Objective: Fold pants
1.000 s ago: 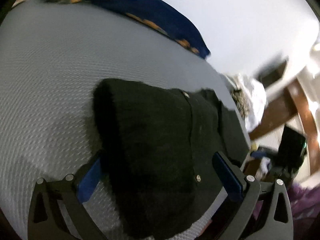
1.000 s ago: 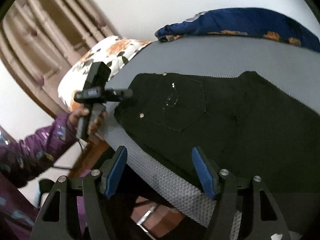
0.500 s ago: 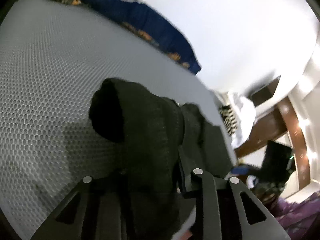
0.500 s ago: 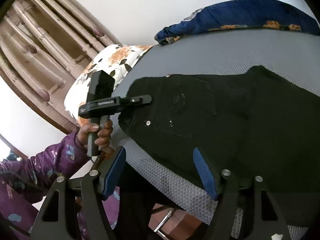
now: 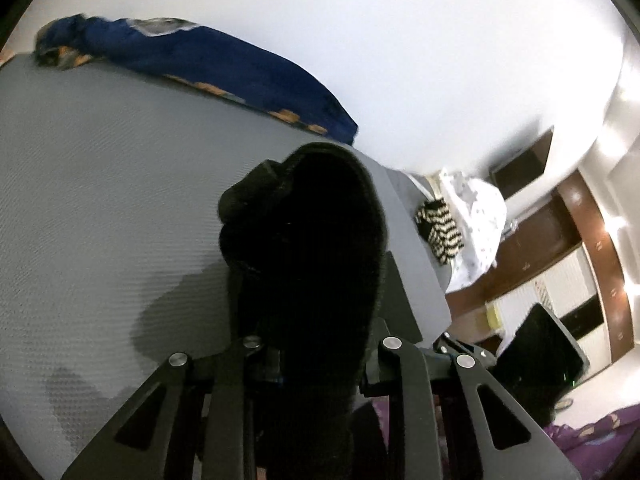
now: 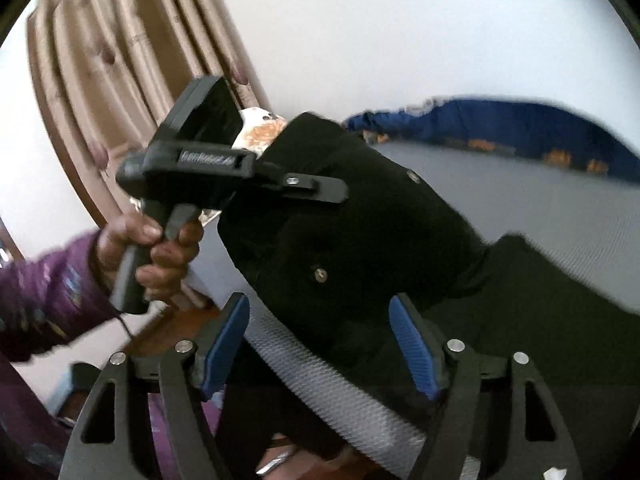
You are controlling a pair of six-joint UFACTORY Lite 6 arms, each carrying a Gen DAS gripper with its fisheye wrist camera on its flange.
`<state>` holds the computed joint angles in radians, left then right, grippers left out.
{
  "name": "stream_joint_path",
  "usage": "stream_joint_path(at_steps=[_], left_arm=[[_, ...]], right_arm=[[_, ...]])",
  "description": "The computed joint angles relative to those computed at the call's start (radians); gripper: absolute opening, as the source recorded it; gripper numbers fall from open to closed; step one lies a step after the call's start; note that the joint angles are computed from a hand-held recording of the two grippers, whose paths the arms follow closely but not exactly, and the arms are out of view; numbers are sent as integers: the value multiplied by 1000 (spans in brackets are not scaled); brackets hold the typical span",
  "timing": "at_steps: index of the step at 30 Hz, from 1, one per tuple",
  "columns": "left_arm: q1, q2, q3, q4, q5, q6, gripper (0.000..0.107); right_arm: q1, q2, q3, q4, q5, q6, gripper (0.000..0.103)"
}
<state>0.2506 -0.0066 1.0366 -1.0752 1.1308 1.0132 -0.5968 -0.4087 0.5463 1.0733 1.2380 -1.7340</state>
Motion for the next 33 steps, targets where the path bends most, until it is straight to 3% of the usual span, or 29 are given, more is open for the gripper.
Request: stream_joint_path(at_steps=[8,14,15,17,21,22,25,27,30,33], left_arm=[[-418,31,162,74,-171,-279,21],[-724,267,345,114,-285,-430,20],[-757,315,384,108,-295,-442,9],[-813,430,483,81,-299,-456,5],[-883,621,652,115,-317,-499,7],[-881,630,645,76,-315,-473,9],[-864,660,658,-29,-244,-402,30],[-856,651,657,-60,-263,-368,60],[-819,600,596,-118,-294,-301,68],[-788,538,541,-115,-323,-287,69]], right_arm=[[-276,-23,17,-10,165,-135,88],[-442,263,194,-62,271,-188,90],[-462,329,241,-64,268,-176,96],[-508,418,304,-77,290,-181,98],[-542,610,432,-94,224,-174,98],[-545,663,470,-117,199,-148,98],[-570,852,638,-158,201,-64,98],[-573,956,731,-170,207,-7,98],[-551,1084,839,-175,221,104,98],[-520,1092,844,-197,142,146,98]])
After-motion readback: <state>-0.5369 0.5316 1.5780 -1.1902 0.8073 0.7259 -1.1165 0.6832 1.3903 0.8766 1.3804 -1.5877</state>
